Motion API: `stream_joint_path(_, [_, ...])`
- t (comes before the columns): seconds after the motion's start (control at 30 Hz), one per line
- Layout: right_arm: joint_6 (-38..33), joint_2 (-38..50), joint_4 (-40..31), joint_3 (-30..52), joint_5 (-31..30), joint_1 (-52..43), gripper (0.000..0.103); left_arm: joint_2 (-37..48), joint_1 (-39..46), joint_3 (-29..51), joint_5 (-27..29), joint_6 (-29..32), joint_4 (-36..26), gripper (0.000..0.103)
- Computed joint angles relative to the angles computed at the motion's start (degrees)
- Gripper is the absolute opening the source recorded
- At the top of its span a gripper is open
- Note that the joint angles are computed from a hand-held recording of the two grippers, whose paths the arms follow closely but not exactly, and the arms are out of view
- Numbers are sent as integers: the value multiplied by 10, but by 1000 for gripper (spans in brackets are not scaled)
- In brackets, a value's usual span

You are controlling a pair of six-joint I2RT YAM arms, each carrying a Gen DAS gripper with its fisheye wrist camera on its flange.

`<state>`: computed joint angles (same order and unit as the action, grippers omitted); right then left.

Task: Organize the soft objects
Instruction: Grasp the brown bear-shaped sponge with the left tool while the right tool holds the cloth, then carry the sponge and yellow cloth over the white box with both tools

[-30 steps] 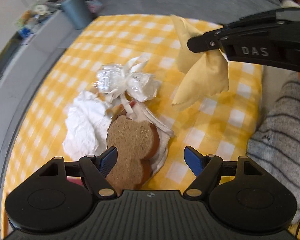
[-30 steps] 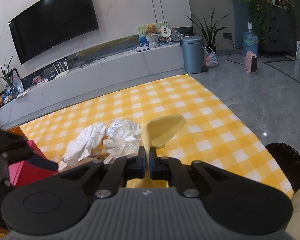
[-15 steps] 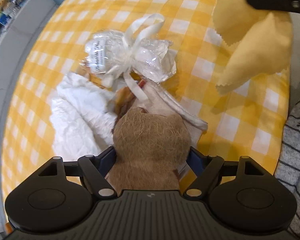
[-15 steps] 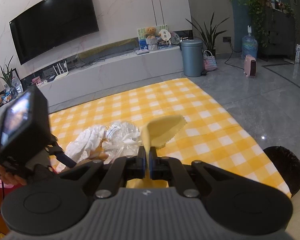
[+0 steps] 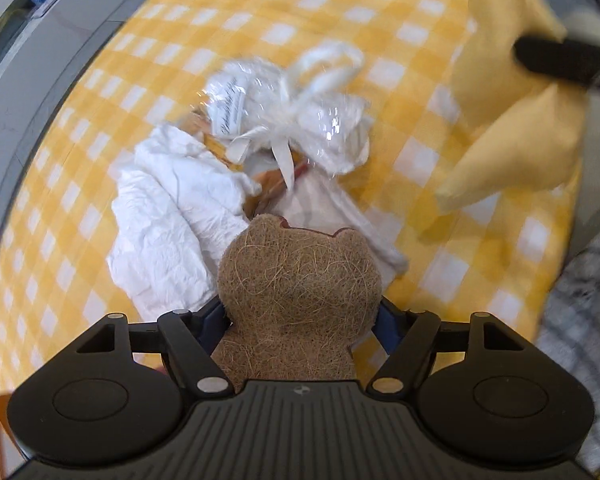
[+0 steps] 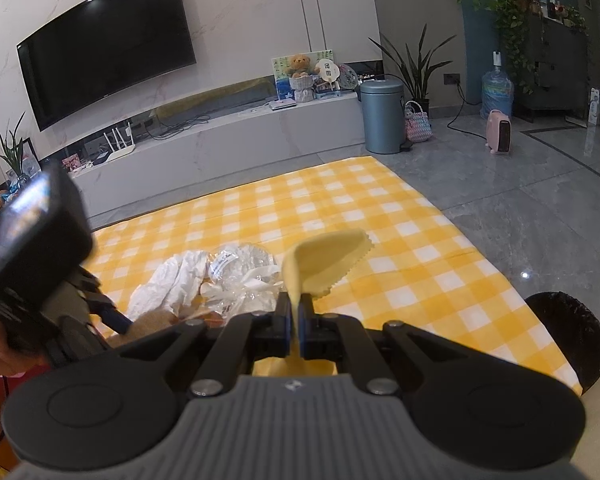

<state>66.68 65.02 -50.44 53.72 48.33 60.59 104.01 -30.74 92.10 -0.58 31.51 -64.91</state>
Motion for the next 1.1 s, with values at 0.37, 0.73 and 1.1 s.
stream_joint_path(0.37, [-3, 15, -4, 11, 0, -1, 1, -91, 67, -22, 121, -21, -28, 84])
stream_joint_path(0.73, [-15, -4, 26, -9, -2, -9, 1, -156, 66, -39, 140, -36, 40, 83])
stream_joint_path(1.1, [-97, 36, 58, 29, 1, -28, 1, -191, 189, 11, 118, -91, 77, 83])
